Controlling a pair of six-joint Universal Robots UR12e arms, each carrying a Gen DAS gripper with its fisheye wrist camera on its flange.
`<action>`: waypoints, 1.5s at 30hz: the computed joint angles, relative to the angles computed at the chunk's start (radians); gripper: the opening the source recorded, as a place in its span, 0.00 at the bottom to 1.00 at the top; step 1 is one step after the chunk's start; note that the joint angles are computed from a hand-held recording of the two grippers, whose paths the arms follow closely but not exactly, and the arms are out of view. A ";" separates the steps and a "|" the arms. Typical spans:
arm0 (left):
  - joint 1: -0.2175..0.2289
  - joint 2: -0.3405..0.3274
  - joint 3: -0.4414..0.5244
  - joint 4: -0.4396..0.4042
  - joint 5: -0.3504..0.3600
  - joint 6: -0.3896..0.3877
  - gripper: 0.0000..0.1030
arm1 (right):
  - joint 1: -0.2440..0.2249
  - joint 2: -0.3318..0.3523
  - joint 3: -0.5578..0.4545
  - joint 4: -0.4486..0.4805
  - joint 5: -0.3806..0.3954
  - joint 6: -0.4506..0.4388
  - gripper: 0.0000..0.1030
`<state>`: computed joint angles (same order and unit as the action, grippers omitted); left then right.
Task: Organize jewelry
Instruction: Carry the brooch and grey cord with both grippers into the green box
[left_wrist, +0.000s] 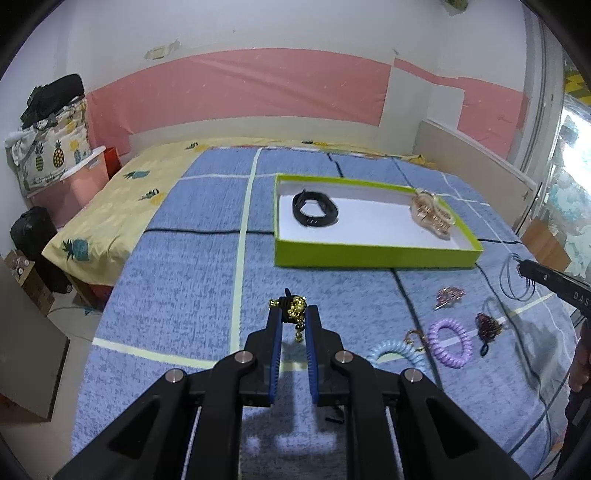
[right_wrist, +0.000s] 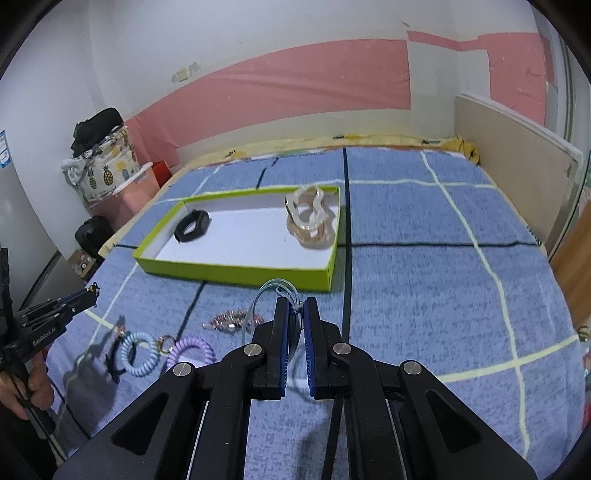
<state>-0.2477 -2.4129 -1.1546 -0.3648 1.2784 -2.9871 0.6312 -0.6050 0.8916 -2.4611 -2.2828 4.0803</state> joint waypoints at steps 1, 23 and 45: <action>-0.001 0.000 0.003 0.001 -0.003 0.003 0.12 | 0.000 0.001 -0.002 -0.001 -0.003 -0.004 0.07; -0.042 -0.173 0.344 -0.152 -0.004 0.065 0.12 | -0.085 0.068 -0.130 0.051 0.091 -0.071 0.07; -0.059 -0.276 0.521 -0.338 0.062 0.071 0.14 | -0.106 0.115 -0.225 0.251 0.164 -0.056 0.10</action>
